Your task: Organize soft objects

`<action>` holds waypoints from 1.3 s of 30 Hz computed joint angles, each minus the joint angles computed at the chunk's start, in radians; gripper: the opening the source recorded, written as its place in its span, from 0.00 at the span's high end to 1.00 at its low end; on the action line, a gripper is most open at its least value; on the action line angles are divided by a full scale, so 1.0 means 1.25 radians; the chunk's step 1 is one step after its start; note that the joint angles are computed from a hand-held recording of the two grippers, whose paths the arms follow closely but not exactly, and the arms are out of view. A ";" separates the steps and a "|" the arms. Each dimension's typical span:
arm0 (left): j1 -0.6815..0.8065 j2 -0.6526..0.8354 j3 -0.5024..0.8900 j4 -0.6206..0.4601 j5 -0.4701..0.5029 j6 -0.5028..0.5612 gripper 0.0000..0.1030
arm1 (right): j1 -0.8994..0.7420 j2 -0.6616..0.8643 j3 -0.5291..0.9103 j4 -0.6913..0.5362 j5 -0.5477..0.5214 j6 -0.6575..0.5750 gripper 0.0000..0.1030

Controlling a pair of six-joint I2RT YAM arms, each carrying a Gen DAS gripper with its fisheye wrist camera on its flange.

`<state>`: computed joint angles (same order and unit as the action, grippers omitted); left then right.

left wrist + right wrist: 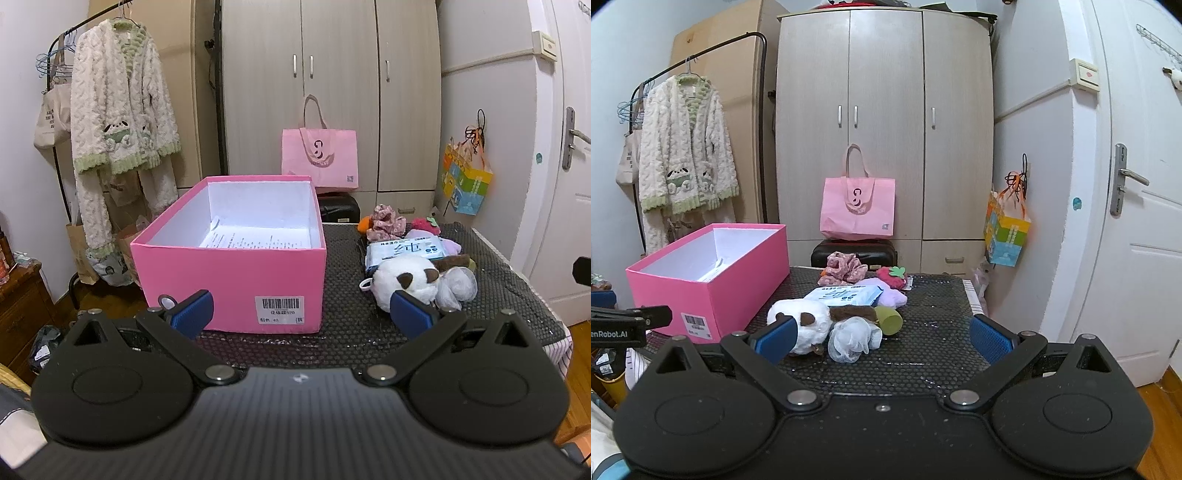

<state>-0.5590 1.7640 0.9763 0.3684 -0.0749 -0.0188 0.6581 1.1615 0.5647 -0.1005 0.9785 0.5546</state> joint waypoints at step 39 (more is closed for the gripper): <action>-0.051 0.468 0.735 -0.410 0.269 0.127 0.11 | -0.410 0.513 0.068 0.630 -0.772 -0.399 0.21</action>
<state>-0.6228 2.3493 1.8953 -0.1446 0.2612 0.1403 0.1460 1.8024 0.6502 0.6866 0.0140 0.0561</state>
